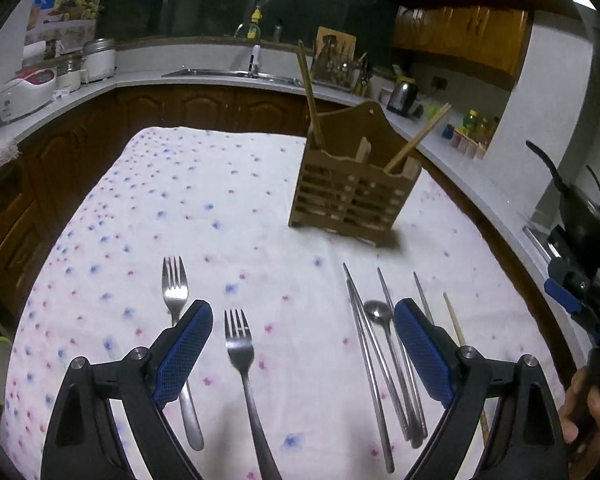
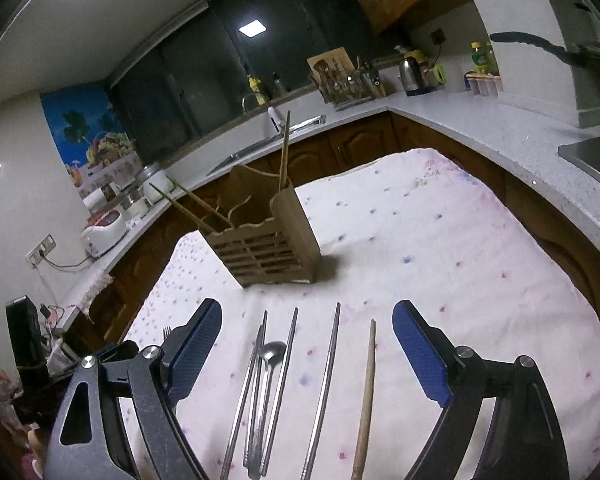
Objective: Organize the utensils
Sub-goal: 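Move both open tools back over the remaining utensils, then grasp a steel chopstick with the left tool while the right tool grasps another steel chopstick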
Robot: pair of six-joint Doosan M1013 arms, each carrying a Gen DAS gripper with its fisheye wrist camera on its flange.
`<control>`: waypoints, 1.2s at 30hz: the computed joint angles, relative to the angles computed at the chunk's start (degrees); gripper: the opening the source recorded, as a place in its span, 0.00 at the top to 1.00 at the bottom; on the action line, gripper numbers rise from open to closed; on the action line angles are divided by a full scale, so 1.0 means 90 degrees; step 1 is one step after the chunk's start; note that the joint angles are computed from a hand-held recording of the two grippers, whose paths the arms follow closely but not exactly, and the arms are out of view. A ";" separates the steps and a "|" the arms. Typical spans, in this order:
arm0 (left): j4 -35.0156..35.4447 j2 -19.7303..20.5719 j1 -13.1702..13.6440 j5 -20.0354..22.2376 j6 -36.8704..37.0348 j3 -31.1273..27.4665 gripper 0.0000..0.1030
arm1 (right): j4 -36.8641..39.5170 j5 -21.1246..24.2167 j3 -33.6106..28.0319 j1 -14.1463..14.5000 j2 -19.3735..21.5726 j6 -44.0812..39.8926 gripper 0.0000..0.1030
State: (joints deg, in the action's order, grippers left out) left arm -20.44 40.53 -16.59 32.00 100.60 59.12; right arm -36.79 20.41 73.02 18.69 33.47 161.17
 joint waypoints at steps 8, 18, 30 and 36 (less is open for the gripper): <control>0.0283 0.0199 -0.0101 0.0400 -0.0096 -0.0330 0.15 | 0.0737 0.0210 -0.0168 -0.0019 0.0131 -0.0785 0.21; 0.0357 0.0679 -0.0204 0.1261 -0.0016 -0.1087 0.44 | 0.2020 0.0845 -0.0592 -0.0055 0.0451 -0.2206 0.68; 0.0417 0.1739 -0.0331 0.2897 -0.0183 -0.2779 0.73 | 0.3234 0.1423 -0.1072 -0.0205 0.0859 -0.3349 0.68; 0.0537 0.2144 -0.0386 0.3315 -0.0168 -0.3413 0.76 | 0.3690 0.1821 -0.1439 -0.0278 0.1145 -0.3850 0.71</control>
State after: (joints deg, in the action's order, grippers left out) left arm -15.61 59.82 -20.07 61.84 99.09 28.40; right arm -3.58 36.79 60.07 16.18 43.78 126.52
